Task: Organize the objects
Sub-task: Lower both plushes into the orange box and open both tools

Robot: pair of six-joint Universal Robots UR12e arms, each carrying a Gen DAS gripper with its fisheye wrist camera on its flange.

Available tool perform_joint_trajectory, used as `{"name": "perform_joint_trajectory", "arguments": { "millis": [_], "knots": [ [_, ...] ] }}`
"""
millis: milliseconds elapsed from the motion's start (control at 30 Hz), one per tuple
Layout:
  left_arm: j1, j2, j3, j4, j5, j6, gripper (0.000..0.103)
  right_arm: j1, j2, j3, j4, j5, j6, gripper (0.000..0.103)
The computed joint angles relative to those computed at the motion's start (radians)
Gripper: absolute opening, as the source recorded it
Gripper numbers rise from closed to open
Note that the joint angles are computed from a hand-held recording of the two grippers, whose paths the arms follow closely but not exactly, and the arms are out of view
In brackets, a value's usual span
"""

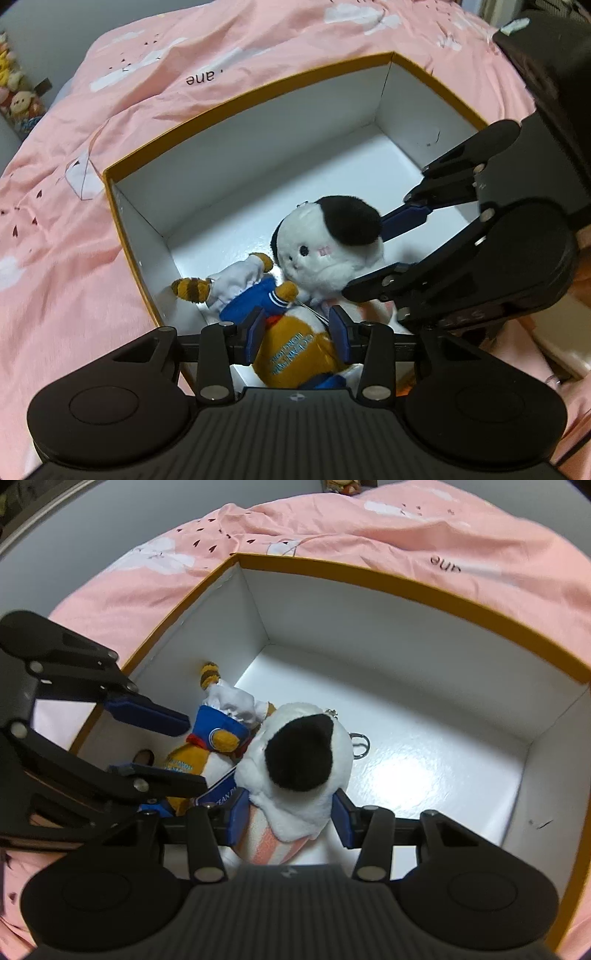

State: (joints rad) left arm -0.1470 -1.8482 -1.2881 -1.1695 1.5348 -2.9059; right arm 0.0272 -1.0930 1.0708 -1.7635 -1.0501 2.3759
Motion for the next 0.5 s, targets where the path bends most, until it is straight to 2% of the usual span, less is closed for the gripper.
{"name": "perform_joint_trajectory", "arguments": {
  "millis": [67, 100, 167, 233, 367, 500],
  "knots": [
    [0.008, -0.005, 0.008, -0.021, -0.031, 0.021, 0.047, -0.005, 0.008, -0.014, 0.041, 0.014, 0.01, 0.048],
    [0.01, -0.008, 0.017, -0.039, -0.041, 0.033, 0.044, -0.008, 0.013, -0.024, 0.063, 0.024, 0.011, 0.048],
    [0.003, -0.017, 0.039, -0.085, -0.004, 0.058, 0.037, -0.013, 0.032, -0.06, 0.154, 0.061, 0.023, 0.048],
    [0.0, -0.02, 0.047, -0.11, 0.008, 0.093, 0.036, -0.02, 0.046, -0.086, 0.232, 0.105, 0.027, 0.048],
    [0.0, -0.025, 0.055, -0.13, 0.021, 0.098, 0.035, -0.017, 0.04, -0.08, 0.232, 0.099, 0.007, 0.048],
    [-0.002, -0.027, 0.046, -0.123, 0.033, 0.091, 0.032, -0.011, 0.044, -0.071, 0.223, 0.084, 0.045, 0.048]
  ]
}}
